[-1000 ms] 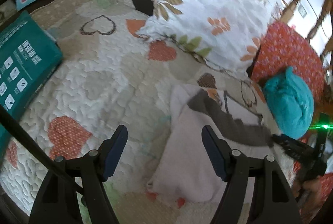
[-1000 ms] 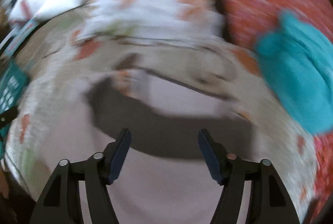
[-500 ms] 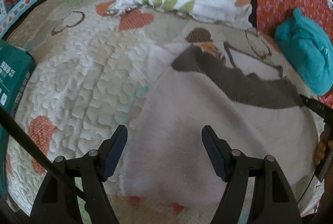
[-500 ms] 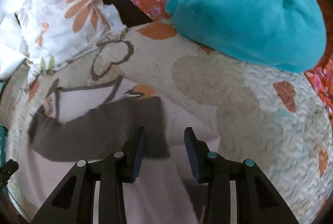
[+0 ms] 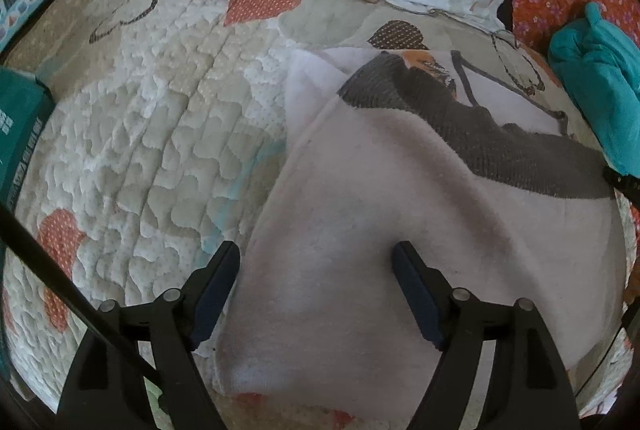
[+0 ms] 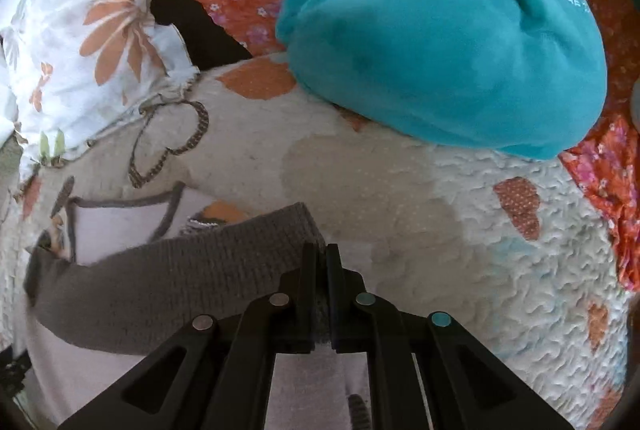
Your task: Fold small clothes
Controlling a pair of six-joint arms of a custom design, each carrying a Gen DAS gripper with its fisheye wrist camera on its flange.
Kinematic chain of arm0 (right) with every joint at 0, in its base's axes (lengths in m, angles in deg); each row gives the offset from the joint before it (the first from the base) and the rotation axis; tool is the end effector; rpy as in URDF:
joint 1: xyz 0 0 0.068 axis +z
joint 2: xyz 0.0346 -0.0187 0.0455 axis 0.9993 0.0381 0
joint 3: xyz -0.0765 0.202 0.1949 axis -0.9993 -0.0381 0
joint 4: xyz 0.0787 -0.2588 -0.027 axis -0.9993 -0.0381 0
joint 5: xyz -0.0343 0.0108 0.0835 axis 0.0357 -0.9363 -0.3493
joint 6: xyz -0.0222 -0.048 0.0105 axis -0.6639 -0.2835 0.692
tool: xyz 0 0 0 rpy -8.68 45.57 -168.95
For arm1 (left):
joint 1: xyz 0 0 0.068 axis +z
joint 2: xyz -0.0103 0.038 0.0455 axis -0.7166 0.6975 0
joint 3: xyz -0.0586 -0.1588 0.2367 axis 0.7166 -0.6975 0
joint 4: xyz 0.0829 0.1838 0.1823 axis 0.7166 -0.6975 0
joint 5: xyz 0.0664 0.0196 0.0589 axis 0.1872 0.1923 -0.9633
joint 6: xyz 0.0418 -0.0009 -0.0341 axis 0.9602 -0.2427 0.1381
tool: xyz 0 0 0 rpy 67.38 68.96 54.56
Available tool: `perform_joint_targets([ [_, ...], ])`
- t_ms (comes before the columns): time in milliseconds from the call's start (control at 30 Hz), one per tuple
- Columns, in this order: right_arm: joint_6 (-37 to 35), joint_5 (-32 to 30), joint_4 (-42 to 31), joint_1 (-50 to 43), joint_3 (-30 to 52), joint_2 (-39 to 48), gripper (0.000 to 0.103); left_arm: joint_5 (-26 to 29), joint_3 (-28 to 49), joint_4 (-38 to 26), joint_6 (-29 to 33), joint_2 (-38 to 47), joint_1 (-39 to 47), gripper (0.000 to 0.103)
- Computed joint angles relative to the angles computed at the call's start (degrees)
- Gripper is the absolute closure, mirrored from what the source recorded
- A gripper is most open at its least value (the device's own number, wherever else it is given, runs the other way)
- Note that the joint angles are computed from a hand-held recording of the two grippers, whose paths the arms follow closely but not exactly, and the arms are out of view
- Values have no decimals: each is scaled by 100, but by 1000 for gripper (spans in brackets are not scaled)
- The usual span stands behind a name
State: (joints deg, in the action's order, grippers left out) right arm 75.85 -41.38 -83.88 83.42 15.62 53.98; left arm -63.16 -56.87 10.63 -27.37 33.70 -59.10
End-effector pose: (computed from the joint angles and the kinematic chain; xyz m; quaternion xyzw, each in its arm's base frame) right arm 0.3111 -0.0245 0.1230 0.0917 0.9430 -0.0029 0.3200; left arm 0.2443 -0.0553 0.1062 -0.0754 0.9716 -0.0323 0.2221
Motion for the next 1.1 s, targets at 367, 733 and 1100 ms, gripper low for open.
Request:
perform_joint_targets([
  [367, 66, -232, -160, -547, -353, -620, 85, 76, -74, -164, 98, -162, 213, 18],
  [733, -1231, -2931, -1396, -2637, -1225, -1811, 38, -403, -549, -59, 534, -597, 785, 18],
  [1100, -2322, -3104, -1848, -2373, -2193, -1809, 95, -531, -631, 130, 539, -468, 736, 16],
])
